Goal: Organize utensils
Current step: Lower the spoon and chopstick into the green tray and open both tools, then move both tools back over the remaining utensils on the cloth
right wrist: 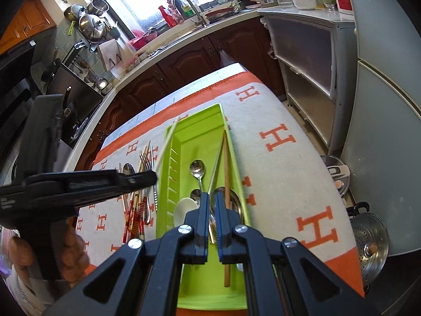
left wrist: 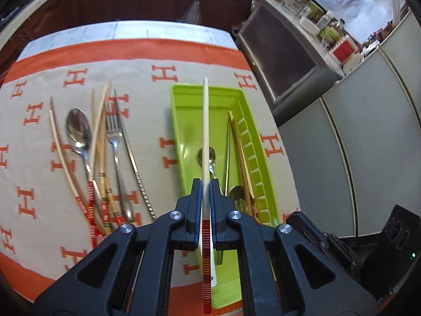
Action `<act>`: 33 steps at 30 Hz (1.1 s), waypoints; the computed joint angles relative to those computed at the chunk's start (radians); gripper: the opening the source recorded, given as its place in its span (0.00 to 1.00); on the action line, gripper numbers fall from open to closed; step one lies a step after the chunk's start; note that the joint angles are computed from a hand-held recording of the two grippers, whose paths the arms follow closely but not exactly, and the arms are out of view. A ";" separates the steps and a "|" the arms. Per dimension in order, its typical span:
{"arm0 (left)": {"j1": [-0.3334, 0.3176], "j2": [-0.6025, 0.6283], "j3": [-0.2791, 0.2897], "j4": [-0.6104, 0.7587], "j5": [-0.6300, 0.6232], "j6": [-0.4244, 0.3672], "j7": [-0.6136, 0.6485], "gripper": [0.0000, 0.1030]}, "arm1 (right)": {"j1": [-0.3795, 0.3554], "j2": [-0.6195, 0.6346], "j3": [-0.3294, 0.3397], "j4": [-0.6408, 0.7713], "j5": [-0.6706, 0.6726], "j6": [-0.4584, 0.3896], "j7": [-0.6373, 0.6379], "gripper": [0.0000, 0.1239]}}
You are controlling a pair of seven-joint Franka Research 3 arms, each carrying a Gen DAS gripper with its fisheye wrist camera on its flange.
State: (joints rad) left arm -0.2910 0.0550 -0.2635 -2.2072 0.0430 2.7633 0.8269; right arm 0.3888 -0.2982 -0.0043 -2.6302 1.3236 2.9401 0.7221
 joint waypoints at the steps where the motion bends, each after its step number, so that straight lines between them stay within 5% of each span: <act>1: -0.006 0.023 -0.002 0.023 0.018 -0.018 -0.015 0.03 | -0.001 -0.001 0.000 -0.002 -0.001 -0.001 0.001 0.03; 12: -0.036 0.097 -0.020 0.102 0.087 -0.132 0.026 0.05 | 0.005 -0.017 0.001 -0.010 0.013 -0.004 -0.018 0.03; 25: -0.021 -0.131 0.003 -0.124 0.194 -0.112 -0.073 0.09 | 0.028 -0.020 0.025 -0.013 -0.050 -0.039 0.024 0.03; 33: 0.043 -0.315 -0.001 -0.277 0.328 -0.115 -0.207 0.09 | 0.071 -0.008 0.052 0.011 -0.145 -0.044 0.089 0.03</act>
